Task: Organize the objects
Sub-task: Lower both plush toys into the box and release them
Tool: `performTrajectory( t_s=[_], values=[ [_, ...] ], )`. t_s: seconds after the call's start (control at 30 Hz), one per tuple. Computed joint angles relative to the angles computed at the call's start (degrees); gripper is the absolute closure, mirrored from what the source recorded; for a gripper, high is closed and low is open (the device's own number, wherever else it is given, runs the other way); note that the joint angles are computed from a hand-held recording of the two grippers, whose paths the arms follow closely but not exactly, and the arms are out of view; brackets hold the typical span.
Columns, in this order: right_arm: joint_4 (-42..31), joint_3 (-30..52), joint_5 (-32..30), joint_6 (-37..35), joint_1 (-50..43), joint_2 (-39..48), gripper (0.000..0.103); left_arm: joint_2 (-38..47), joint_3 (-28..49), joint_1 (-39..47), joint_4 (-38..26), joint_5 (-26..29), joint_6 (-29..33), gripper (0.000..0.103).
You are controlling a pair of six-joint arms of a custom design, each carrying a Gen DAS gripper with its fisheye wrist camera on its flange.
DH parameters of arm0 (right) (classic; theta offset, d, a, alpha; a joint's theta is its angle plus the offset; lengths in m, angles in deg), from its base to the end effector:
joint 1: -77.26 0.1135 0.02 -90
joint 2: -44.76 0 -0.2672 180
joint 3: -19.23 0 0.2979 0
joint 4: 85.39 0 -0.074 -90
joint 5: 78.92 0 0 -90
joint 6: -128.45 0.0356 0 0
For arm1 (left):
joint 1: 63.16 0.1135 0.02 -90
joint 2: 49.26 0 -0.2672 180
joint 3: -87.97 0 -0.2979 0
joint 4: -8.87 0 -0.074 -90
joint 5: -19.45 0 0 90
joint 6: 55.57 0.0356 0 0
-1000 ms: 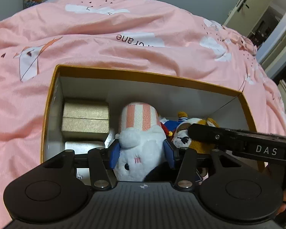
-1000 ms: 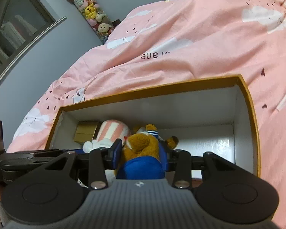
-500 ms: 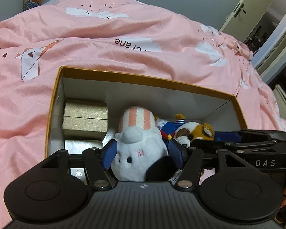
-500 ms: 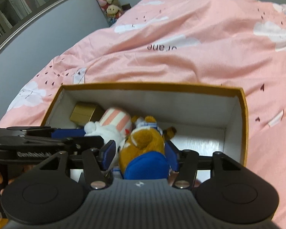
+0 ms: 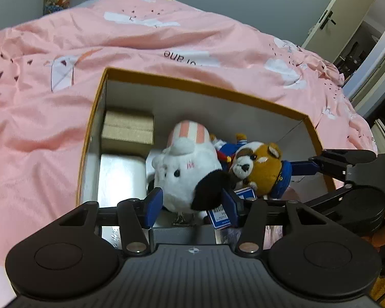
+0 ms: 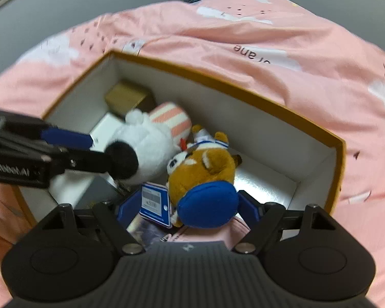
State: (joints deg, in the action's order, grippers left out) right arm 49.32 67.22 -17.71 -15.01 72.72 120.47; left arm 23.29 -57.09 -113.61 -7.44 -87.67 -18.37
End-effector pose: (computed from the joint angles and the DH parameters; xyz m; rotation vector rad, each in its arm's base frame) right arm 0.2491 -0.0026 0.1333 -1.1744 2.3396 0.3978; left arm 0.1606 -0.1780 0.0993 -0.1734 2.4915 -0.4038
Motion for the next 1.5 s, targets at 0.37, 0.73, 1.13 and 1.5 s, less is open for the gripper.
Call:
performTrajectory(
  t_s=[0.37, 0.73, 1.13, 1.5],
  values=[
    [10.1, -4.8, 3.5, 3.5, 2.8, -2.6, 0.052, 2.1, 0.1, -0.1, 2.0, -0.2, -0.5, 0.049],
    [-2.6, 4.7, -6.1, 20.2, -2.6, 6.8, 0.055, 1.9, -0.4, 0.6, 2.3, 0.7, -1.0, 0.051],
    [0.6, -1.2, -1.8, 10.1, -0.9, 2.8, 0.038, 4.3, -0.3, 0.6, 3.9, 1.2, -1.2, 0.057],
    [-2.5, 1.0, -5.3, 8.2, -5.8, 2.1, 0.061, 4.5, -0.5, 0.4, 4.4, 1.2, -2.1, 0.059]
  ],
)
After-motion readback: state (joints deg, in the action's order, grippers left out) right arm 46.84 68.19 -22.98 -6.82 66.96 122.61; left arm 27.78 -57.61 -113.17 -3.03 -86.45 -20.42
